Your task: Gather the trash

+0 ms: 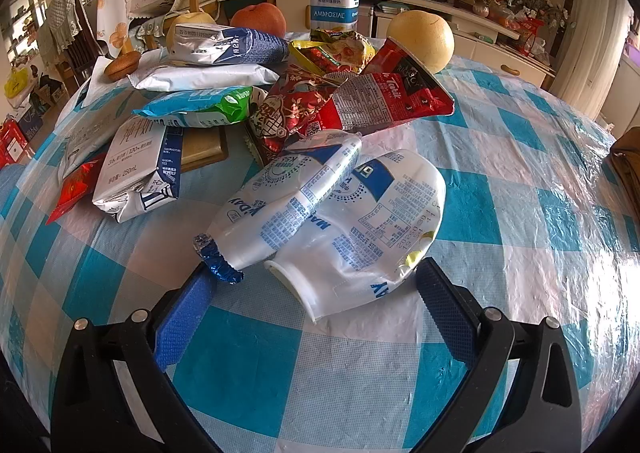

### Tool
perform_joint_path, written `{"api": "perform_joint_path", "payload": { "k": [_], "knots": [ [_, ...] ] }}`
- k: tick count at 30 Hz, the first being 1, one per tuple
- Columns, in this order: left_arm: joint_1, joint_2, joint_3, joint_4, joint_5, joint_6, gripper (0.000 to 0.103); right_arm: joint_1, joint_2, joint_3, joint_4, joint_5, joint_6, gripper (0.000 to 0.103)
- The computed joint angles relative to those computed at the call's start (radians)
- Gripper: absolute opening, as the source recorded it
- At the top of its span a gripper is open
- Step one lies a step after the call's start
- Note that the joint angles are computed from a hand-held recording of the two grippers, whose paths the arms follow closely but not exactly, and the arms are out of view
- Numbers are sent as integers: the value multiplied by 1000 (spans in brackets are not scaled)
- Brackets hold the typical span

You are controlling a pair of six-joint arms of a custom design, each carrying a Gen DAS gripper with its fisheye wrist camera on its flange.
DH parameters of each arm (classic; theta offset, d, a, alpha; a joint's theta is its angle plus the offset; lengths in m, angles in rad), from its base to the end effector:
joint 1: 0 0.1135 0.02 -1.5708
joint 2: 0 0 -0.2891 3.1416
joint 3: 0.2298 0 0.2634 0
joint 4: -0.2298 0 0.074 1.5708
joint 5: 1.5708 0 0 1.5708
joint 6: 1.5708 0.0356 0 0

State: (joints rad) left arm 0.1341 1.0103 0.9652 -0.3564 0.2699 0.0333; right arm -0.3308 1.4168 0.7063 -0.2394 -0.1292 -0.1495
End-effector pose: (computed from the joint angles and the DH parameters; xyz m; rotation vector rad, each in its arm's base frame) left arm 0.2242 0.0207 0.3644 0.0769 1.9587 -0.1561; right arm 0.2595 -0.0843 0.1885 0.1753 2.5033 -0.0338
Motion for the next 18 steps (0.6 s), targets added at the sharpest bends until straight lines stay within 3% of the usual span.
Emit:
{"api": "perform_joint_path", "payload": {
  "k": [5, 7, 11, 18],
  "knots": [
    [132, -58, 81, -129, 54, 77, 87, 0, 0, 0, 0, 0, 0, 99],
    [204, -76, 104, -156, 106, 96, 88, -1, 1, 0, 0, 0, 0, 99],
    [278, -90, 137, -192, 116, 141, 88, 0, 1, 1, 0, 0, 0, 99],
    [641, -95, 222, -328, 391, 239, 88, -1, 1, 2, -2, 0, -1, 99]
  ]
}}
